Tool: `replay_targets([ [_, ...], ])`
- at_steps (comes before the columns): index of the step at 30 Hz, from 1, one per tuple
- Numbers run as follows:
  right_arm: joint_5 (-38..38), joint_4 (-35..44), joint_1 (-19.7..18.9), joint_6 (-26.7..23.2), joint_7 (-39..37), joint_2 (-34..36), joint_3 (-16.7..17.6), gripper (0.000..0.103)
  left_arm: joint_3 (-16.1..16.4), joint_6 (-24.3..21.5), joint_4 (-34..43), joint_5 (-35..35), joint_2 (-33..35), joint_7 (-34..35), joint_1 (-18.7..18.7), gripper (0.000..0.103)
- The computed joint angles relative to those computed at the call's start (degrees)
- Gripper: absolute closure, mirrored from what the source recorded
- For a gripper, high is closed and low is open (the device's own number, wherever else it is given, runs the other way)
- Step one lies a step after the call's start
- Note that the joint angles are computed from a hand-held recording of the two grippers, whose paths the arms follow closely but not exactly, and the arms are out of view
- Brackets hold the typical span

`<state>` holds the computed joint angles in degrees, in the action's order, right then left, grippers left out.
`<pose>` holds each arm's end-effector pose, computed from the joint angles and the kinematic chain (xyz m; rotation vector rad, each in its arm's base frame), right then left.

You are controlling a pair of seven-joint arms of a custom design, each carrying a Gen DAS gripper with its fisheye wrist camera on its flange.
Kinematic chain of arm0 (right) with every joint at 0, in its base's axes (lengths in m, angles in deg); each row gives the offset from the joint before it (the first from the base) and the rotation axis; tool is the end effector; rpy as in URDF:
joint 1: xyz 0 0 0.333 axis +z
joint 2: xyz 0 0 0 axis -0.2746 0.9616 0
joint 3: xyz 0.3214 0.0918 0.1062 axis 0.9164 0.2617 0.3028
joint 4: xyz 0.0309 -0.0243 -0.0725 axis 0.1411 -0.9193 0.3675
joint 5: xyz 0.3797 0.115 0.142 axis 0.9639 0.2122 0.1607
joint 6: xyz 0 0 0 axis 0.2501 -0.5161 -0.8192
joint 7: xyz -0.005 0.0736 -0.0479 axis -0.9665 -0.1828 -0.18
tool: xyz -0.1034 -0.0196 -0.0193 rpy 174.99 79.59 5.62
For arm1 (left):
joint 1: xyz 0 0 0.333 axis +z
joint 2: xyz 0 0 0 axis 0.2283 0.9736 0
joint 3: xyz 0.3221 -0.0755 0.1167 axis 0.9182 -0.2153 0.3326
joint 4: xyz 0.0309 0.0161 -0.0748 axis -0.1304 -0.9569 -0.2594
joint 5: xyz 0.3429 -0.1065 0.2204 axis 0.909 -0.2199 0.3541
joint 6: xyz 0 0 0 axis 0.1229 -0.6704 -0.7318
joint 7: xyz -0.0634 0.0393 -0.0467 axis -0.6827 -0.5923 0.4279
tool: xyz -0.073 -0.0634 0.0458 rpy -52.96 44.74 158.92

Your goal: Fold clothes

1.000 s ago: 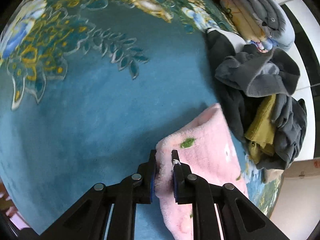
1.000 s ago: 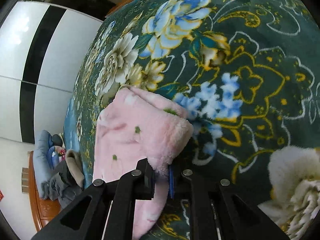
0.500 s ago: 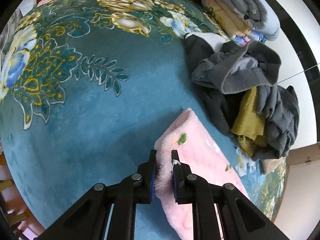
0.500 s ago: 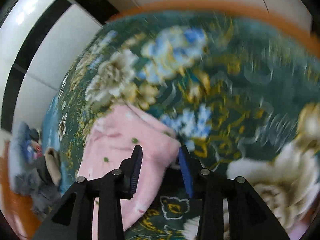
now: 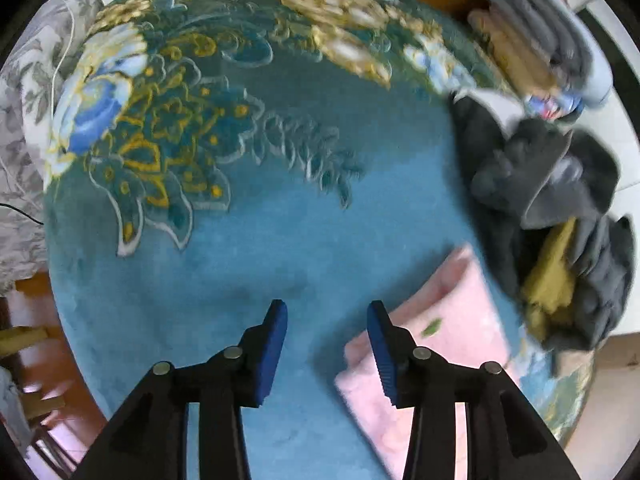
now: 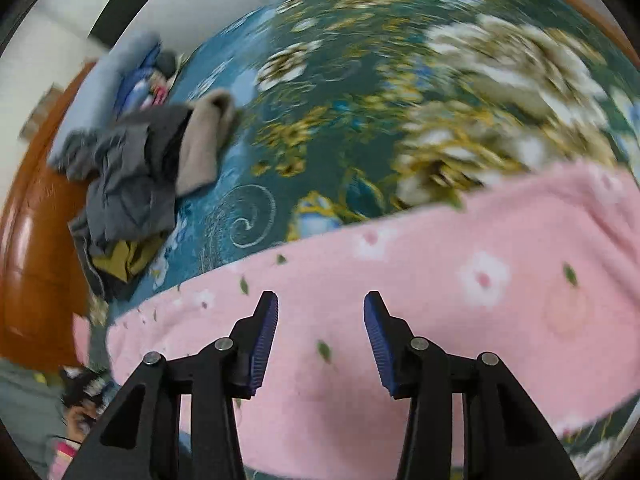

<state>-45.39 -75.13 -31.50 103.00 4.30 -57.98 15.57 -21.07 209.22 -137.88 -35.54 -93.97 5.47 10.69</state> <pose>0.6561 -0.2158 0.5880 -1.8314 1.8554 0.0934 0.4703 -0.0669 0.5427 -2.8920 0.7276 -0.6732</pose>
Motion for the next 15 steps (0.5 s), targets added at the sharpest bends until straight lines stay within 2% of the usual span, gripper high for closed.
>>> replay_targets([
  [2, -1.77, 2.83, 0.92, -1.35, -2.57, 1.83, 0.91, 0.056, 1.89, 5.39, 2.07, -4.83, 2.93, 4.91, -2.99, 0.058],
  [4, -2.76, 4.26, 1.77, -2.83, -5.86, 2.79, 1.91, 0.056, 3.63, 8.71, 6.14, -12.02, 7.82, 12.65, -6.84, 0.056],
  [6, -4.7, 4.85, 3.32, -3.75, -10.39, 3.15, 2.98, 0.055, 3.25, 8.62, 12.28, -17.67, 14.06, 18.73, -8.74, 0.053],
  [8, -7.09, 4.06, 5.27, -3.71, -14.88, 2.88, 3.76, 0.055, 1.79, 6.41, 18.86, -22.08, 20.91, 21.49, -9.01, 0.052],
  [11, -9.01, 2.93, 7.43, -3.86, -19.45, 2.65, 4.29, 0.055, -0.63, -0.12, 25.99, -19.45, 27.92, 16.77, -7.48, 0.052],
  [15, -11.41, 1.2, 9.87, -3.85, -24.03, 2.45, 4.6, 0.055, -3.04, -3.17, 29.47, -14.44, 31.51, 11.01, -5.72, 0.054],
])
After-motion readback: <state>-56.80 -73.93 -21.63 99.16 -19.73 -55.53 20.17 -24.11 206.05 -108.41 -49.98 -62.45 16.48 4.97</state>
